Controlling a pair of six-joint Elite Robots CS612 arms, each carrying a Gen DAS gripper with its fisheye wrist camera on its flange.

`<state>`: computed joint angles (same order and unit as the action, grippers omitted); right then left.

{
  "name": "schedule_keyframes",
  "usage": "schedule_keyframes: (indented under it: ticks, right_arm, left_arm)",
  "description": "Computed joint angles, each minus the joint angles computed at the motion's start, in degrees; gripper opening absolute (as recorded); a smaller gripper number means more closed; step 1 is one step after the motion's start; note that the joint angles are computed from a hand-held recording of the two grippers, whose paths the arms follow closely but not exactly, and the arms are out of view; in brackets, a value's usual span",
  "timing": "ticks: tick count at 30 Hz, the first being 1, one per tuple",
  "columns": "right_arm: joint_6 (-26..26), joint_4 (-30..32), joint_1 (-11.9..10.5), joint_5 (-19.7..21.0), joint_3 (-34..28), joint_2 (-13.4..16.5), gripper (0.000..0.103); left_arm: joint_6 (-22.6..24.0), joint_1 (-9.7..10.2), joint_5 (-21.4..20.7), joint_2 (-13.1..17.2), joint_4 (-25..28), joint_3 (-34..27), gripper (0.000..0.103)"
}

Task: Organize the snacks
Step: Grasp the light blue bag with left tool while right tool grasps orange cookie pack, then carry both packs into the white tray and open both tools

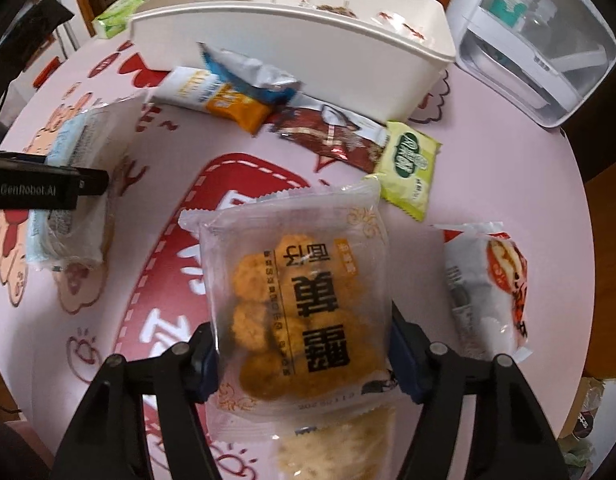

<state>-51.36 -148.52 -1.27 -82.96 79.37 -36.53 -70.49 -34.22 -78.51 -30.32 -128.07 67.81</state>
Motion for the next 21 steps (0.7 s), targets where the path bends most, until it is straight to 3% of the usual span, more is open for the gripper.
schedule_keyframes:
  ticks: [5,12,21]
  right_arm:
    - [-1.6,-1.0,0.1,1.5,2.3,-1.5,0.067]
    - [-2.5,-1.4,0.3,4.6,3.5,-3.2,0.067]
    - [0.4,-0.4,0.8,9.7,1.1,-5.1,0.067]
  left_arm:
    - [3.0,-0.68,-0.3,-1.3,-3.0,2.5,0.071]
    - [3.2,-0.45,-4.4,-4.1,-9.7,7.2,0.067]
    - [11.9,-0.36,3.8,-8.9,-8.4,8.8,0.067]
